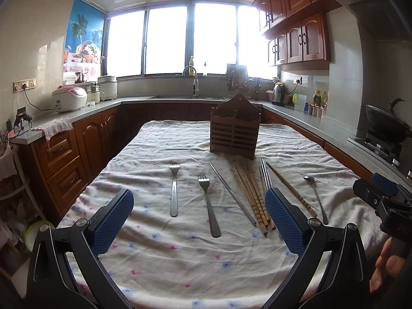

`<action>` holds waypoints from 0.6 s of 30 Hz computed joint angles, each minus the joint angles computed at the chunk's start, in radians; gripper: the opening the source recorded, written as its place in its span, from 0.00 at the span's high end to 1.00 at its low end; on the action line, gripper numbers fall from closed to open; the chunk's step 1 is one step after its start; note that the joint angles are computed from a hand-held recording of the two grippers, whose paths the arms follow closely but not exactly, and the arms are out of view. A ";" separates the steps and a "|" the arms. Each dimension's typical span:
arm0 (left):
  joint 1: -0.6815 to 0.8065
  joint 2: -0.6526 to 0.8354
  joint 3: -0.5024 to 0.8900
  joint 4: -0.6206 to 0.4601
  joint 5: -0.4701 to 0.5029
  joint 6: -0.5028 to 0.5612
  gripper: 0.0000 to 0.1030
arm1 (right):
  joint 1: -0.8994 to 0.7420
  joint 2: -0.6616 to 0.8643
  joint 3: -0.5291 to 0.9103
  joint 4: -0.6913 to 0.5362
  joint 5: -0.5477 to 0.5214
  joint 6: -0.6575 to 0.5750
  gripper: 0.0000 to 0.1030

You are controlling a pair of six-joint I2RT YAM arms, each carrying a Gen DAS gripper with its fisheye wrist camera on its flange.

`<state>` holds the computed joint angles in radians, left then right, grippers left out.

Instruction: Organize utensils

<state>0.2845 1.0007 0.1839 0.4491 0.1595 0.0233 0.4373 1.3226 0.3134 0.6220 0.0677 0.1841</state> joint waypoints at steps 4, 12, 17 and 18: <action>0.001 0.002 0.000 0.003 0.003 0.000 0.00 | 0.001 -0.002 0.000 0.003 0.000 0.001 0.03; -0.002 0.003 0.000 0.005 0.001 -0.001 0.00 | 0.009 -0.004 -0.002 0.005 0.007 0.003 0.03; -0.001 0.005 0.001 0.003 0.003 -0.001 0.00 | 0.009 -0.002 -0.001 0.005 0.006 0.004 0.03; -0.001 0.003 0.000 0.004 0.001 0.000 0.00 | 0.010 -0.003 0.000 0.003 0.007 0.004 0.02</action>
